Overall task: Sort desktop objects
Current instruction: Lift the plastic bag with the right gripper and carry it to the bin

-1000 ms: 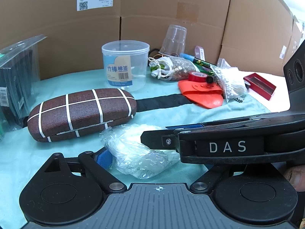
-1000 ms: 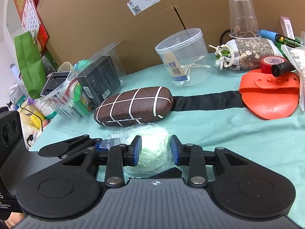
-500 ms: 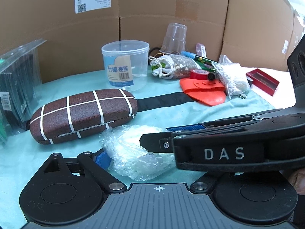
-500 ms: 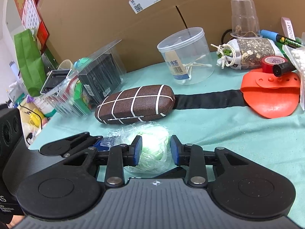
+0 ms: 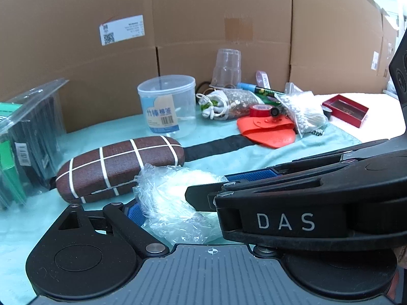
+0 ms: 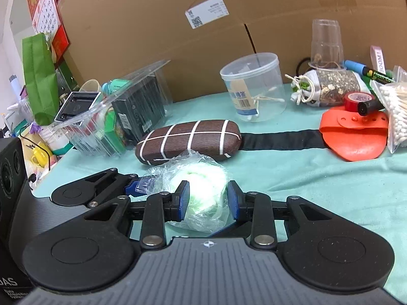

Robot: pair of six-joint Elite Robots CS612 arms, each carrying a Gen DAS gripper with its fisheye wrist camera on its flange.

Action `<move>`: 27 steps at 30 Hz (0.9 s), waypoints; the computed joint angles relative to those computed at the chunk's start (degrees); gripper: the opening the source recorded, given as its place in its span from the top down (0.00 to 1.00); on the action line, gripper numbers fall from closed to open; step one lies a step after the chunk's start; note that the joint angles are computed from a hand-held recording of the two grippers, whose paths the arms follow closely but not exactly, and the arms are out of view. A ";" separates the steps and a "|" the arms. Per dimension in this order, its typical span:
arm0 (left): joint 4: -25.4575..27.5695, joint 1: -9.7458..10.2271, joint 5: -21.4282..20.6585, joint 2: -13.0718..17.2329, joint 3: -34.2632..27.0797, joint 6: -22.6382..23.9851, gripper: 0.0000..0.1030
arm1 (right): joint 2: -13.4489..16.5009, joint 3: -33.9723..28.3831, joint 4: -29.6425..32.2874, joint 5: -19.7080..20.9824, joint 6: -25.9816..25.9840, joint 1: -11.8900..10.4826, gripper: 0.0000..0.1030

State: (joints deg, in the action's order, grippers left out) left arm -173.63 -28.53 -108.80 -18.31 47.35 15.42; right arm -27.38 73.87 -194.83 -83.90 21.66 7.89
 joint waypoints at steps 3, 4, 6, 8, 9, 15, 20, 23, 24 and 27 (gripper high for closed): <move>-1.41 0.15 0.02 -0.63 1.14 -0.25 0.06 | -0.19 0.10 -0.65 -0.47 0.03 0.35 0.63; -1.89 0.23 -0.01 -0.86 1.52 -0.25 0.06 | -0.26 0.13 -0.89 -0.67 -0.01 0.51 0.63; -3.19 0.38 0.00 -1.37 2.40 -0.52 0.06 | -0.44 0.16 -1.47 -1.21 -0.21 0.84 0.63; -4.51 0.55 -0.08 -1.86 3.17 -0.96 0.06 | -0.68 0.18 -1.86 -1.69 -0.82 1.20 0.63; -5.19 0.64 -0.11 -2.10 3.57 -1.12 0.06 | -0.82 0.19 -2.06 -1.93 -1.12 1.38 0.63; -8.50 1.30 0.06 -3.34 5.32 -2.45 0.06 | -1.40 -0.36 -2.56 -2.75 -3.05 2.39 0.63; -10.57 1.93 0.73 -4.28 6.50 -3.46 0.06 | -1.45 -1.56 -2.41 -2.69 -4.47 3.19 0.63; -11.87 2.39 1.19 -4.79 7.19 -4.16 0.06 | -1.32 -2.50 -2.29 -2.58 -5.42 3.74 0.63; -12.24 2.54 1.37 -4.95 7.38 -4.34 0.06 | -1.23 -2.88 -2.24 -2.52 -5.66 3.92 0.63; -13.51 3.01 2.06 -5.35 7.82 -4.78 0.06 | -0.94 -4.09 -2.08 -2.18 -6.40 4.40 0.63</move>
